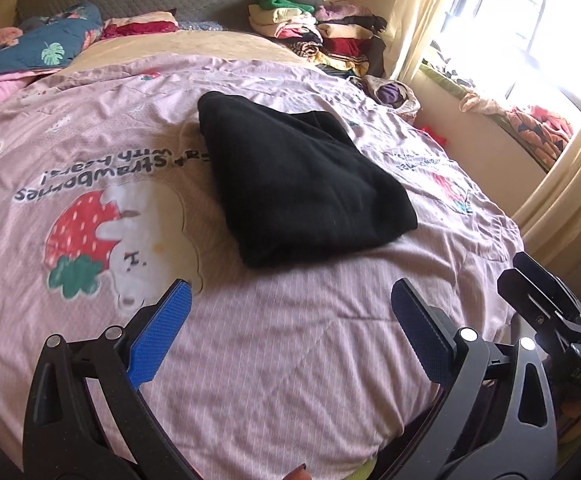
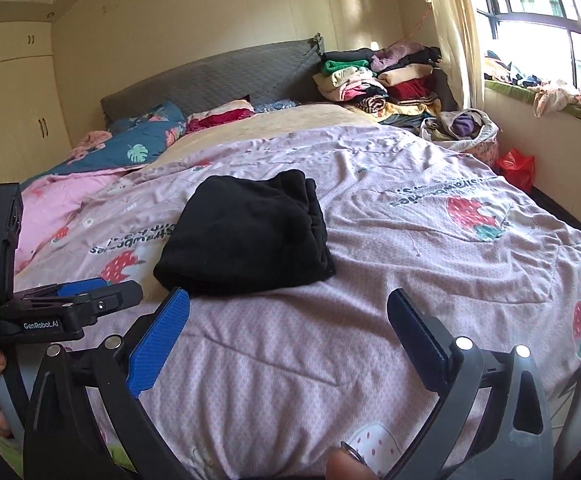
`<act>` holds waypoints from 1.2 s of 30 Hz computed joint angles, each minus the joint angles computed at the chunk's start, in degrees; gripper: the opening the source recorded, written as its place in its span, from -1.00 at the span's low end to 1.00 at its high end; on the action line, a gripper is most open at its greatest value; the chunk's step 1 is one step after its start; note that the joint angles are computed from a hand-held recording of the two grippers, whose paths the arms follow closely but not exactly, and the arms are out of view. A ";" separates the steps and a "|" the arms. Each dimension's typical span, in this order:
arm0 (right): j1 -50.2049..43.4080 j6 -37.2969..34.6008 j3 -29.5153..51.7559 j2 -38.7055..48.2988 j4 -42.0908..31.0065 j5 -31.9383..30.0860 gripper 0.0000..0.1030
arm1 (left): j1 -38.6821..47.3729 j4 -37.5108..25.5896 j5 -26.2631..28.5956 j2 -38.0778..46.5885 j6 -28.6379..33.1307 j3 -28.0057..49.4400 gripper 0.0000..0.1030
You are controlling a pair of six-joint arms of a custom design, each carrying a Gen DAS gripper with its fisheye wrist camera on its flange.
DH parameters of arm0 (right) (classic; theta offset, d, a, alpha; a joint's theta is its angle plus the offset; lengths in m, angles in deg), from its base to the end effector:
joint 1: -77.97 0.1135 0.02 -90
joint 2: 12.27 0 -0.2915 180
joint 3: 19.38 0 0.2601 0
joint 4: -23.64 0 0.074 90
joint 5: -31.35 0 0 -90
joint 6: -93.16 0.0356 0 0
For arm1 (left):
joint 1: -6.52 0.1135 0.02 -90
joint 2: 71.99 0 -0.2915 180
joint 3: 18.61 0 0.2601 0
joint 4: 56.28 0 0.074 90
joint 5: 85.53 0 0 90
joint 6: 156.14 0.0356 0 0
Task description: Fold small clothes
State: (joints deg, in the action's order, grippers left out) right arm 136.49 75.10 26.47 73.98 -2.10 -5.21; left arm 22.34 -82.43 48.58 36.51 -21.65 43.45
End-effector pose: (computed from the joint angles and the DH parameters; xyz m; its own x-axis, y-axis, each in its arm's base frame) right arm 0.1484 0.1876 0.1487 -0.4697 0.3174 -0.8238 0.3492 0.9238 0.1568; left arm 0.3161 0.0638 0.1065 -0.6517 0.3383 -0.6789 0.6467 0.7156 -0.2641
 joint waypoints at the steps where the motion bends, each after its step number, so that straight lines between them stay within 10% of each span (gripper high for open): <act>1: 0.65 1.16 0.18 0.40 -0.84 0.03 0.91 | 0.74 0.51 0.42 -0.18 0.55 -0.89 0.82; 36: 2.54 7.73 1.16 8.00 -1.01 -3.10 0.92 | 5.86 5.23 -0.42 0.17 2.49 -4.41 0.82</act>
State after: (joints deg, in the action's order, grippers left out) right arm 139.04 82.84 27.63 81.98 -3.10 -8.31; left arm 28.20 -77.19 48.16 36.67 -19.17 39.04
